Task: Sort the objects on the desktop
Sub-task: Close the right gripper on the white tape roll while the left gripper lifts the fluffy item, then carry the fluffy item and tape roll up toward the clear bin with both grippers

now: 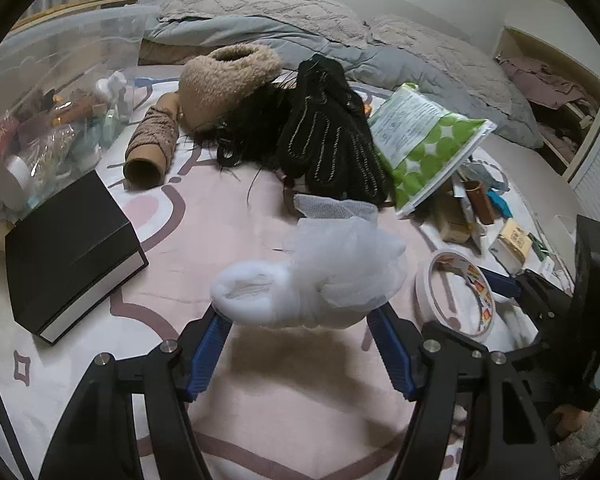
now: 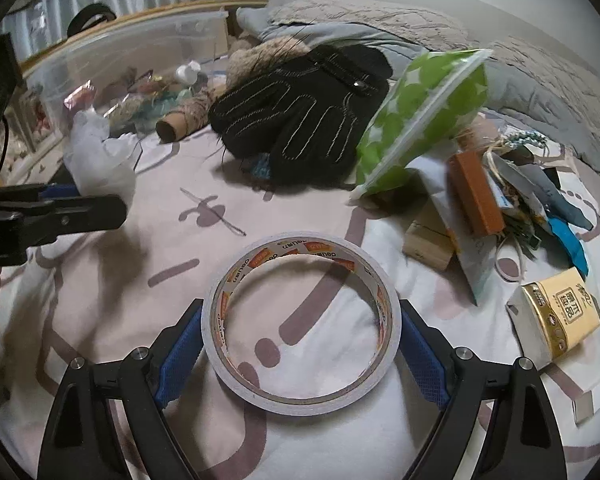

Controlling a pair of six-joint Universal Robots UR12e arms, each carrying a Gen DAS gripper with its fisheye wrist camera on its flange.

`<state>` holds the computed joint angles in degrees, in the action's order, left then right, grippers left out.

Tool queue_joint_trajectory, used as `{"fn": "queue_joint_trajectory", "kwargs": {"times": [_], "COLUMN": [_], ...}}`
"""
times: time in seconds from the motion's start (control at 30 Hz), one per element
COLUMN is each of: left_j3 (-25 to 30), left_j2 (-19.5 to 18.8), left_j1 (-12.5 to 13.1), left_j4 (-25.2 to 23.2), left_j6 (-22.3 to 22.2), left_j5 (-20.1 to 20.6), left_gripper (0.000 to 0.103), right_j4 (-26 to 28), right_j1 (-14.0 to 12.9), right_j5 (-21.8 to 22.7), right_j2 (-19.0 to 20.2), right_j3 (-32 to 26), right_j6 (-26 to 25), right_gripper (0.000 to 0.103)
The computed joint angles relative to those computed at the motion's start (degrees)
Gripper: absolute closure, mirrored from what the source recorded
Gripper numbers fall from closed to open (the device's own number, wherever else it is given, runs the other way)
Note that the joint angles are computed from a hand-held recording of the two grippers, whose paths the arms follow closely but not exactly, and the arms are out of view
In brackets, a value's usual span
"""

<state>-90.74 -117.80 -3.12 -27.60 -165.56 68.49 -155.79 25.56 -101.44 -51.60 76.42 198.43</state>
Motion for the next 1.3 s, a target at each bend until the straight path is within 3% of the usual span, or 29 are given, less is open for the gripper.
{"fn": "queue_joint_trajectory", "kwargs": {"times": [0.27, 0.77, 0.93, 1.3], "left_j3": [1.2, 8.6, 12.7, 16.2], "left_j2": [1.2, 0.8, 0.5, 1.5], "left_j1": [0.7, 1.9, 2.7, 6.3], "left_j4": [-1.3, -2.1, -5.2, -4.0], "left_j6": [2.6, 2.5, 2.9, 2.0], "left_j5": [-2.0, -4.2, -4.2, -7.1], "left_gripper": [0.034, 0.034, 0.034, 0.034], "right_j4": [-2.4, -3.5, -2.7, 0.7], "right_j1": [-0.3, 0.1, 0.4, 2.5], "right_j5": [0.6, -2.3, -2.8, -5.4], "right_j2": [-1.2, -3.9, -3.9, -0.4], "right_j3": [0.5, -2.2, -5.6, -17.5], "right_j6": [1.7, 3.2, 2.9, -2.7], "right_gripper": [0.013, 0.013, 0.013, 0.013]}}
